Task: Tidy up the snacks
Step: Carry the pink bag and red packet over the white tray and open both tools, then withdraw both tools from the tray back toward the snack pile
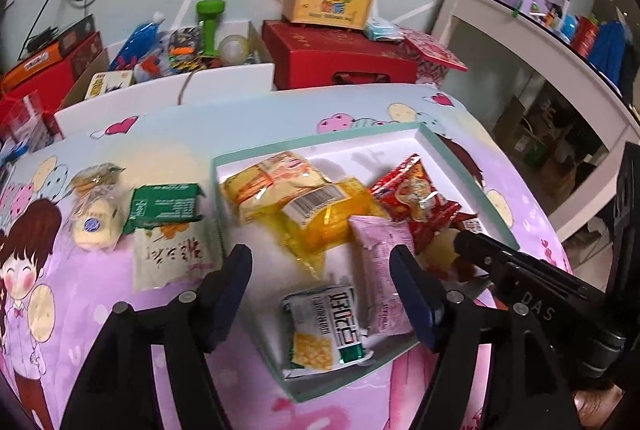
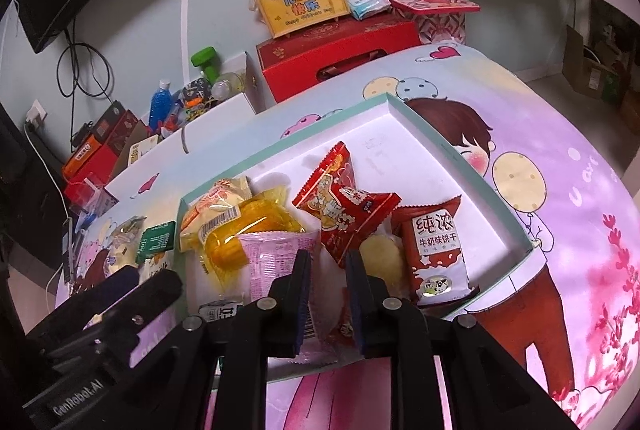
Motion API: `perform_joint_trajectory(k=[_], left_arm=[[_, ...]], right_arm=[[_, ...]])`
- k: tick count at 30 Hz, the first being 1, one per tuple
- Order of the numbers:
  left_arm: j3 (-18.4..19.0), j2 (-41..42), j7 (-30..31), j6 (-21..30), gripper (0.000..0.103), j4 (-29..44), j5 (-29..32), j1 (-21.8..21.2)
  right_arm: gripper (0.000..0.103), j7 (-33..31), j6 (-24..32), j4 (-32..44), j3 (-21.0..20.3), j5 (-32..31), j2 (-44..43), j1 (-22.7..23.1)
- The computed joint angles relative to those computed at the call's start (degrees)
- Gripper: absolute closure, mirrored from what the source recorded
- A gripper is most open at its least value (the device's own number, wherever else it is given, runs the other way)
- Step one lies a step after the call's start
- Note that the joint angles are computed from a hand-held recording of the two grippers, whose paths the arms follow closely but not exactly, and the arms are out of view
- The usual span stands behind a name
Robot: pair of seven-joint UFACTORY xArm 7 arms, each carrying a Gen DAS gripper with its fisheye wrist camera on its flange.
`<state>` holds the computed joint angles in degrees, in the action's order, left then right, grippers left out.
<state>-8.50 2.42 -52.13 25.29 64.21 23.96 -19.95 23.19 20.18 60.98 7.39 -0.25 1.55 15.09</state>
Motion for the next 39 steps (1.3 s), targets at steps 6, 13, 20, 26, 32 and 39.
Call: perform_joint_trajectory(k=[6, 13, 20, 26, 32, 39], left_arm=[[0.4, 0.0, -2.7, 4.3, 0.019, -0.1, -0.7, 0.4], [0.7, -0.9, -7.0, 5.9, 0.011, -1.7, 0.2, 1.4], [0.6, -1.1, -8.4, 7.6, 0.006, -2.0, 0.8, 2.1], [0.5, -1.5, -10.5, 8.7, 0.004, -2.2, 2.8, 2.3], [0.4, -1.5, -11.1, 9.1, 0.004, -2.2, 3.2, 2.6], [0.4, -1.8, -12.3, 8.7, 0.004, -2.4, 4.5, 2.7]], right_arm=[[0.036, 3.5, 2.1, 0.9, -0.3, -3.7, 0.7, 0.2], [0.025, 5.8, 3.6, 1.7, -0.4, -7.1, 1.3, 0.4], [0.0, 6.9, 2.9, 1.6, -0.4, -9.1, 1.5, 0.7], [0.0, 7.6, 1.1, 1.1, -0.5, -10.6, 1.5, 0.9], [0.0, 8.6, 0.5, 1.1, -0.6, -13.1, 1.6, 1.2], [0.0, 11.2, 0.7, 1.4, -0.7, -16.7, 1.8, 1.6]])
